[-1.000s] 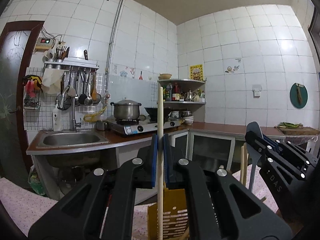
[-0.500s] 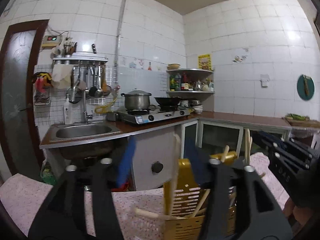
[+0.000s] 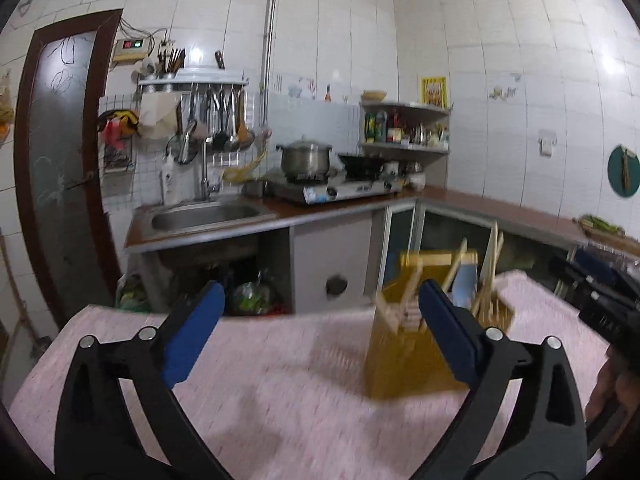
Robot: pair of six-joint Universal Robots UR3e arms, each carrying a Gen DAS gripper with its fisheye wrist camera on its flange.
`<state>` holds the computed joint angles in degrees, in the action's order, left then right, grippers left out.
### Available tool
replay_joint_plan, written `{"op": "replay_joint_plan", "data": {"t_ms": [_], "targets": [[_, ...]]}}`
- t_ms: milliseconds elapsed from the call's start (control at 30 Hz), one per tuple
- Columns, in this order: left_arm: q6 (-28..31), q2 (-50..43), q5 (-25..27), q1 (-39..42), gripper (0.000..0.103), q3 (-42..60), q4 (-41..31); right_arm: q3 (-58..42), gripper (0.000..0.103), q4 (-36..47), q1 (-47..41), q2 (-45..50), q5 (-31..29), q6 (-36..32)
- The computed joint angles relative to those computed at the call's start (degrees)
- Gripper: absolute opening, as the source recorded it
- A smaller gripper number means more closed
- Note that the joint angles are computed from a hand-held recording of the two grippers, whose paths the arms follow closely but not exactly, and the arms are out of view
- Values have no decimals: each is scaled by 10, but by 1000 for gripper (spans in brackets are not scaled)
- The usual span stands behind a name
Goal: Organize utensils
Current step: 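Grasp the metal spoon with the right tool while the left tool moves to the fork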
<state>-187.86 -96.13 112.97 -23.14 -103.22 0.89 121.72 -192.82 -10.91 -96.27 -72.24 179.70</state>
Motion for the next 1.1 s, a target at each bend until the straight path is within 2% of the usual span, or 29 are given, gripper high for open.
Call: {"op": "replay_joint_plan", "data": {"t_ms": [133,267,367,400,500,633,767,933,1033,1100], "targets": [[-26,81,22,-22,98,-101,-47,96,78,62,-6,-115,4,-22],[-54,152,38,-42,98,-176,-109,167,79,162,-19,-231,17,-34],[-78,186,49,-56,98,-217,-136,198,79,224,-3,-285,3,-42],[-86,204,37,-54,98,-237,-147,208,79,237,11,-298,-7,-44],[-111,236,11,-43,98,-273,-179,229,79,239,67,-293,-55,-37],[-123,274,-8,-17,98,-292,-244,228,79,224,149,-239,-117,-13],[-108,361,-67,53,98,-336,-287,198,79,246,207,-187,-147,4],[-92,439,-105,116,98,-379,-351,157,79,255,292,-113,-190,29],[-84,450,-115,124,98,-378,-377,132,75,270,331,-78,-207,42],[-84,457,-104,115,98,-380,-386,120,69,285,334,-71,-203,41]]}}
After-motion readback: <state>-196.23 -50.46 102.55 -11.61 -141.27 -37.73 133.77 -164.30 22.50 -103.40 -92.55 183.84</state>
